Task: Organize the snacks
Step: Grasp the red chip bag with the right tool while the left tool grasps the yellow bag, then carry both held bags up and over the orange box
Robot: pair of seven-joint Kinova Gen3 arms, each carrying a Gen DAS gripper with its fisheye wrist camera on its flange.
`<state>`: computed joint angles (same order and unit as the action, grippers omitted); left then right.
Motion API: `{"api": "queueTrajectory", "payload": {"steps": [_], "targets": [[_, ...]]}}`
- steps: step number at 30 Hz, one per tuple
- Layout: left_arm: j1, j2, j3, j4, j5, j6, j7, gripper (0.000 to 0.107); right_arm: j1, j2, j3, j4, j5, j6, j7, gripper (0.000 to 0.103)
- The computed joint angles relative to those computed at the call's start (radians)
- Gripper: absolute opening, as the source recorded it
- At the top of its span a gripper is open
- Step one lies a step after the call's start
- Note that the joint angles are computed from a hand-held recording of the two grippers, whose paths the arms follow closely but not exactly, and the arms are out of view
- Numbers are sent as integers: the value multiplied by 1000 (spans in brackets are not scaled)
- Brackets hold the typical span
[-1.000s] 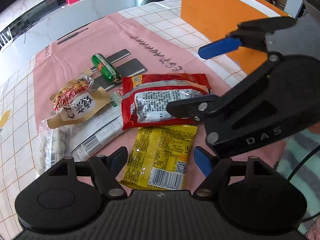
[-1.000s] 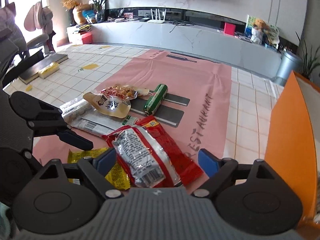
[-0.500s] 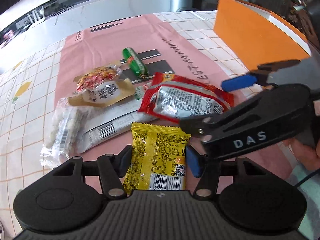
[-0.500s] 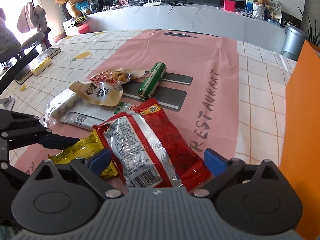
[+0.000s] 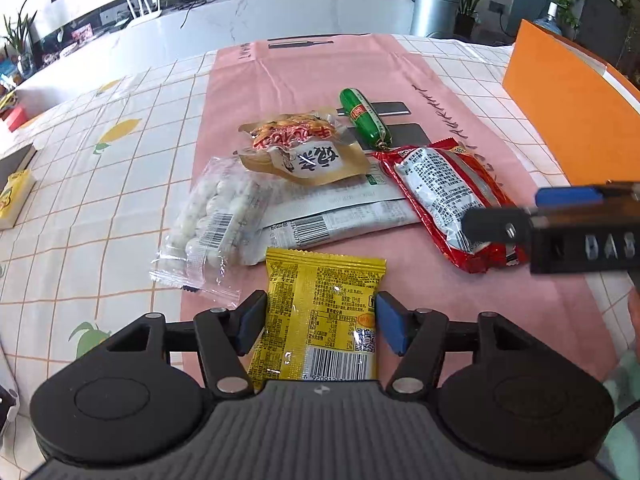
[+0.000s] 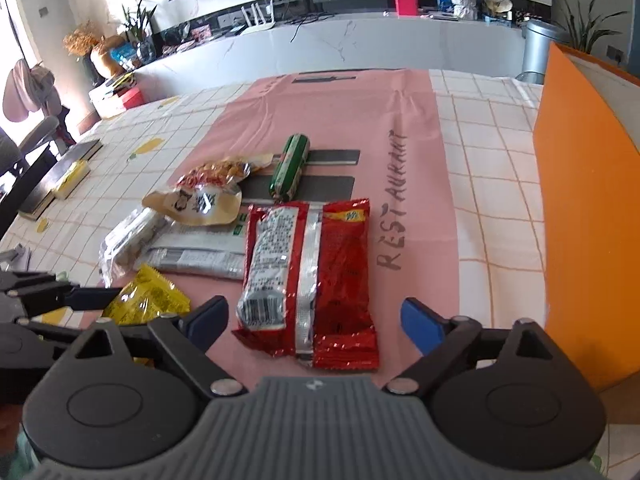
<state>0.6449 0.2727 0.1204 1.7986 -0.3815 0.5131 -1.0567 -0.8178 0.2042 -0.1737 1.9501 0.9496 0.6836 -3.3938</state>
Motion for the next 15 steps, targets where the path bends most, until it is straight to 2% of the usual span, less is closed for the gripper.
{"api": "queueTrajectory", "payload": {"steps": [2, 5, 10, 12, 15], "targets": [[-10, -5, 7, 15, 10, -24, -16, 81, 20, 17, 0, -12, -1, -9, -10, 93], [-9, -8, 2, 33, 5, -60, -23, 85, 3, 59, 18, -57, -34, 35, 37, 93], [-3, -11, -10, 53, 3, -98, -30, 84, -26, 92, 40, -81, -24, 47, 67, 93], [-9, -13, -7, 54, 16, -99, -37, 76, -30, 99, 48, -86, -24, 46, 75, 93], [-6, -17, -11, 52, 16, -95, -33, 63, -44, 104, 56, -89, -12, 62, 74, 87]]}}
